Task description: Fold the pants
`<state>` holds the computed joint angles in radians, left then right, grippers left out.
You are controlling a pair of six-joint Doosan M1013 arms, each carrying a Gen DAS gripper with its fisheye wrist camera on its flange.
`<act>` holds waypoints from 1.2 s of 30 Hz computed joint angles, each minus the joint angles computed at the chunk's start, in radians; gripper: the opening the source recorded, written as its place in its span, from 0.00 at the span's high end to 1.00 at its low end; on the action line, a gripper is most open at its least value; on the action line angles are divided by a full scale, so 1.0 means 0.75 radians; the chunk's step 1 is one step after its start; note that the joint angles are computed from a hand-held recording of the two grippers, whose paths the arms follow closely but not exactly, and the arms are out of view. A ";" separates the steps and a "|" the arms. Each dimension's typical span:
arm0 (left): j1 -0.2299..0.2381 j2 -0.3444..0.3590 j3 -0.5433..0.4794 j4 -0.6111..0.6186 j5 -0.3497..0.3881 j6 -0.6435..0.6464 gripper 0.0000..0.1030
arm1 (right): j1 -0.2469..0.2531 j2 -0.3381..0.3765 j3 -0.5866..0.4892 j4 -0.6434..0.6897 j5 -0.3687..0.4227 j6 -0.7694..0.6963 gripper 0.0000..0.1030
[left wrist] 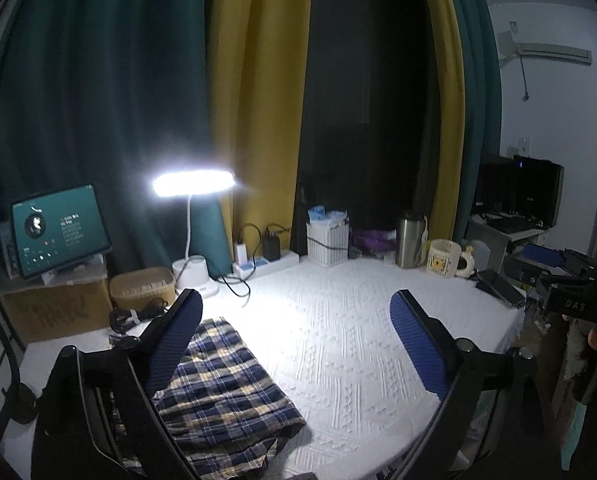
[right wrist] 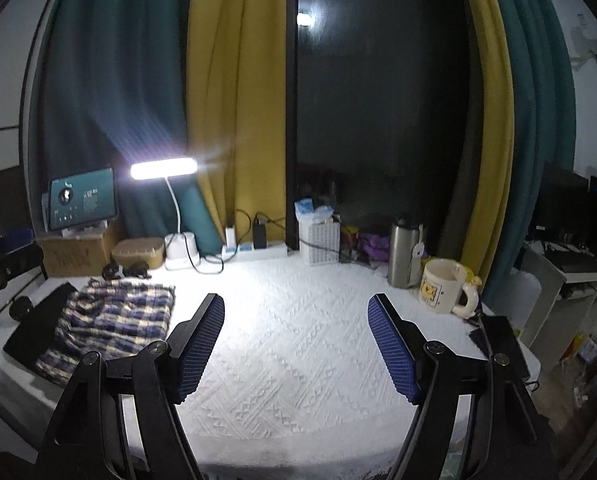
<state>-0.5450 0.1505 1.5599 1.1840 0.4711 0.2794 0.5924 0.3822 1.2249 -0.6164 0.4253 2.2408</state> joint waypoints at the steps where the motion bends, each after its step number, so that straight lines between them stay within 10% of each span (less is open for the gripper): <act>1: -0.004 -0.008 0.007 0.047 0.007 -0.049 0.05 | 0.005 -0.006 0.000 -0.033 0.003 0.030 0.22; 21: -0.071 -0.096 0.083 0.483 0.294 -0.422 0.01 | 0.089 -0.073 0.006 -0.552 -0.025 0.506 0.04; 36: -0.081 -0.126 0.088 0.560 0.330 -0.505 0.01 | 0.125 -0.064 -0.062 -0.562 0.017 0.477 0.00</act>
<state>-0.6058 0.0560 1.6258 1.6040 0.7187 -0.0997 0.6863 0.3342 1.1784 -1.0378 0.4380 2.5982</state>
